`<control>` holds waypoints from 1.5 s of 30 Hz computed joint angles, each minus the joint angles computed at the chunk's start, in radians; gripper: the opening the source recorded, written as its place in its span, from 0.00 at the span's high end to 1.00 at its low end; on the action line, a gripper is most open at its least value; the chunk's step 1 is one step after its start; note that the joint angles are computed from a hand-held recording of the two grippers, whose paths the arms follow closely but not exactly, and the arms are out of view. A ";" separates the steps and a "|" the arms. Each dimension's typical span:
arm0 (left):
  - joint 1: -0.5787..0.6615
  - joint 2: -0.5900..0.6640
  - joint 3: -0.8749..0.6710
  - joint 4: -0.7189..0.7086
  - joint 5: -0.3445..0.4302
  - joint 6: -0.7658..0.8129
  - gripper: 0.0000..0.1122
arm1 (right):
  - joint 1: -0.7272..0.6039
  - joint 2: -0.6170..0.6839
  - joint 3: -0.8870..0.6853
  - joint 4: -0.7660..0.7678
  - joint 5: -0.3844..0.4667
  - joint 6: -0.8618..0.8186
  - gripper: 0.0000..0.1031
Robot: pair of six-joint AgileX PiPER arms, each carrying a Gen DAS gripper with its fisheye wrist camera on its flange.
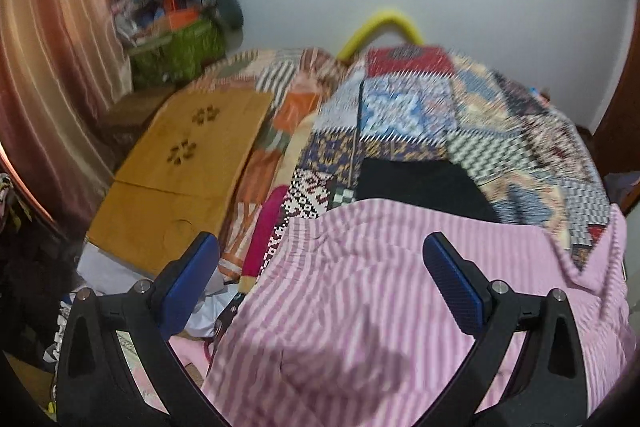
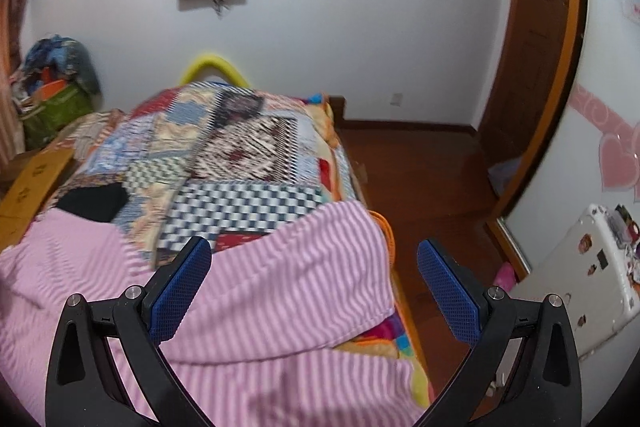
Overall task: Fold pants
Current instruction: 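Move both tools down toward the waistband edge of the striped pants, then close the left tool on the waistband while the right tool grasps the waistband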
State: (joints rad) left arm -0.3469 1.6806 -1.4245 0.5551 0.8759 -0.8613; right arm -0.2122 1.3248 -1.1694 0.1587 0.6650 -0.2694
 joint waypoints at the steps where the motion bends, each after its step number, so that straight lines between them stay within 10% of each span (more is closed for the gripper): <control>1: 0.022 0.034 -0.024 -0.027 -0.007 0.026 0.08 | -0.010 0.038 -0.017 0.018 -0.008 -0.013 0.00; 17: 0.350 0.608 -0.449 -0.490 0.102 0.379 0.20 | -0.091 0.503 -0.315 0.003 0.041 -0.027 0.00; 30: 0.312 0.729 -0.598 -0.382 0.194 0.358 0.24 | -0.056 0.847 -0.740 -0.032 0.221 0.064 0.03; 35: 0.293 0.721 -0.594 -0.343 0.197 0.325 0.34 | -0.074 0.931 -0.827 0.057 0.310 0.042 0.29; 43: 0.278 0.649 -0.487 -0.277 0.153 0.276 0.62 | -0.089 0.849 -0.708 0.088 0.245 0.007 0.88; 45: 0.272 0.613 -0.438 -0.254 0.131 0.262 0.70 | -0.101 0.824 -0.684 0.106 0.228 -0.001 0.90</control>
State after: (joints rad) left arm -0.0746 2.2938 -1.8628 0.3006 1.0071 -0.5991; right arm -0.3132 2.1490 -1.8538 0.2651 0.8931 -0.2705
